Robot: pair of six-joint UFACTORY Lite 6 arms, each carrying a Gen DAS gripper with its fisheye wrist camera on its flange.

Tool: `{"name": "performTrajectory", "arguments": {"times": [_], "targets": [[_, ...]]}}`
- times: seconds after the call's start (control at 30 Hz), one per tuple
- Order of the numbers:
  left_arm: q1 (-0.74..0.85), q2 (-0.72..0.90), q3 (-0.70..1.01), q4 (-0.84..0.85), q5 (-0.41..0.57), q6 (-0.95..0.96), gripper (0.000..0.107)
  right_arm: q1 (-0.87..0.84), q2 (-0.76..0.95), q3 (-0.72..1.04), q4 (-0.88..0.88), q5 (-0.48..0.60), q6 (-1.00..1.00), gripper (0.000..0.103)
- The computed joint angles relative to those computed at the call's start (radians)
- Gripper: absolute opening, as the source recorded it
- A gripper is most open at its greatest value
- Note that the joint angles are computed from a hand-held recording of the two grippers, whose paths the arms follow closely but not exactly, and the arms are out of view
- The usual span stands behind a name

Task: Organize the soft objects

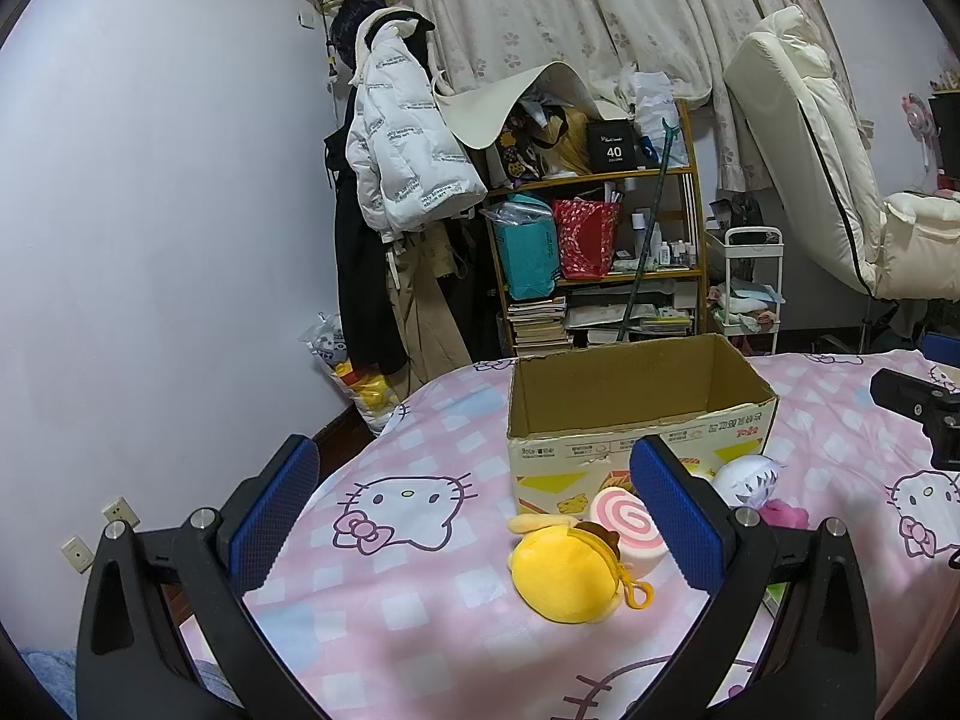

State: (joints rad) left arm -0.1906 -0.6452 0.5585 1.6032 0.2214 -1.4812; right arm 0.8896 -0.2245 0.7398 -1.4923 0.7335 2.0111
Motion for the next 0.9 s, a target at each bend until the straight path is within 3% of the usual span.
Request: {"name": "performTrajectory", "arguments": {"times": [0.9], "targets": [[-0.014, 0.004, 0.003, -0.020, 0.005, 0.015, 0.102, -0.001, 0.001, -0.001, -0.003, -0.002, 0.004, 0.103]]}}
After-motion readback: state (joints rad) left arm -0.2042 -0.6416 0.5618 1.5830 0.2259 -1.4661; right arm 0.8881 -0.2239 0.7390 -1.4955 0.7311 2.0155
